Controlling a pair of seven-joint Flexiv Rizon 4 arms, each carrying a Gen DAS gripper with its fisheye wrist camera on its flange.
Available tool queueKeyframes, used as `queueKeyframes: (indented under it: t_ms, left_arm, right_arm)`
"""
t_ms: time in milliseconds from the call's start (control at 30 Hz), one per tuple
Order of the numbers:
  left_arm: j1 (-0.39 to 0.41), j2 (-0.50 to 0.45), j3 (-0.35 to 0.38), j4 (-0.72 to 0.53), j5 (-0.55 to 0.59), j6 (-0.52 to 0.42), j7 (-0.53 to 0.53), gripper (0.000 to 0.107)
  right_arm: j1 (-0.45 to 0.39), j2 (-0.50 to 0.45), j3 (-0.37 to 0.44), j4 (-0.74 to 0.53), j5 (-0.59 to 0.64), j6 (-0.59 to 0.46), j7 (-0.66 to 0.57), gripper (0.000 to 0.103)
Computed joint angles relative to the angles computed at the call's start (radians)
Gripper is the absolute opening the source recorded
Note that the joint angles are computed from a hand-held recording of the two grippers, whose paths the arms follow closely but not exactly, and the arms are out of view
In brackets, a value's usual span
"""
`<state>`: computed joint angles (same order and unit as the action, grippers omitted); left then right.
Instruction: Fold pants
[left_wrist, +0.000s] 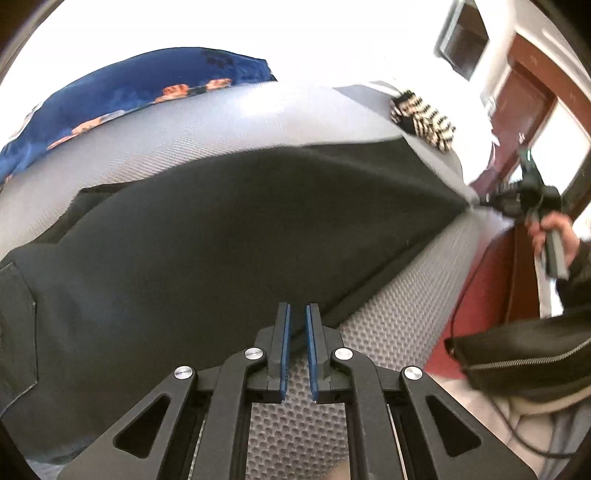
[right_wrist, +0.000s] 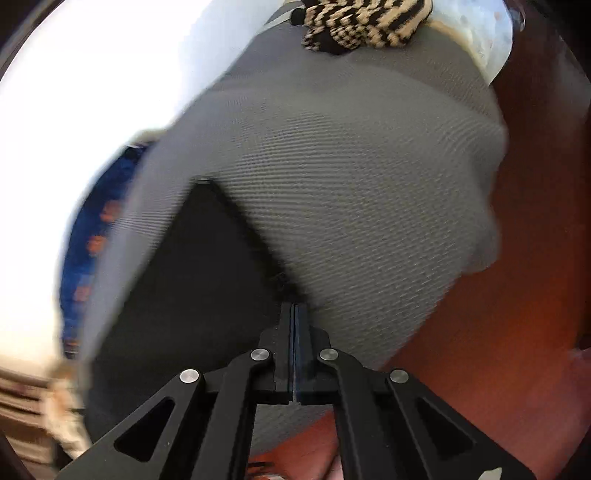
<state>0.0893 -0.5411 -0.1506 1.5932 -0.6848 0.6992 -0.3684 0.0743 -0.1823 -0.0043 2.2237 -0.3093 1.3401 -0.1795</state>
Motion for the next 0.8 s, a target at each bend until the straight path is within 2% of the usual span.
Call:
queueKeyframes:
  t_ms: [67, 133, 233, 300, 400, 467, 533, 633, 733, 800]
  left_arm:
    - [-0.005, -0.004, 0.001, -0.006, 0.002, 0.019, -0.005, 0.009]
    - [-0.009, -0.008, -0.006, -0.005, -0.011, 0.042, -0.009, 0.011]
    - [-0.02, -0.031, -0.007, -0.035, 0.015, 0.005, -0.043, 0.012]
    - [-0.028, -0.034, -0.01, -0.034, 0.031, 0.006, -0.035, 0.013]
    - [-0.03, -0.024, -0.014, -0.011, 0.037, 0.015, -0.01, 0.021]
    - [-0.036, -0.009, -0.012, 0.018, 0.044, 0.043, 0.018, 0.025]
    - [-0.043, 0.0, -0.006, 0.043, 0.058, 0.074, 0.04, 0.031]
    - [-0.05, 0.01, -0.006, 0.078, 0.065, 0.135, 0.069, 0.034]
    - [-0.051, 0.017, -0.021, 0.11, 0.049, 0.195, 0.107, 0.034]
    - [-0.055, 0.011, -0.023, 0.105, 0.053, 0.204, 0.105, 0.034]
  right_arm:
    - [-0.026, -0.018, 0.037, 0.006, 0.087, 0.071, -0.048, 0.0]
    - [-0.001, -0.003, 0.009, 0.018, 0.055, 0.076, -0.027, 0.005]
    - [0.003, 0.003, -0.002, 0.015, 0.034, 0.074, -0.032, 0.006]
    - [-0.035, -0.012, 0.055, -0.003, 0.145, 0.115, -0.103, 0.006]
    - [-0.062, -0.026, 0.115, -0.019, 0.262, 0.16, -0.184, 0.008]
    - [-0.05, -0.034, 0.119, -0.036, 0.292, 0.135, -0.196, 0.009]
    - [-0.069, -0.055, 0.16, -0.053, 0.371, 0.148, -0.249, 0.01]
    - [-0.056, -0.069, 0.157, -0.056, 0.41, 0.147, -0.26, 0.012]
    - [-0.054, -0.08, 0.158, -0.07, 0.439, 0.133, -0.27, 0.019]
    - [-0.065, -0.087, 0.172, -0.077, 0.473, 0.151, -0.29, 0.02]
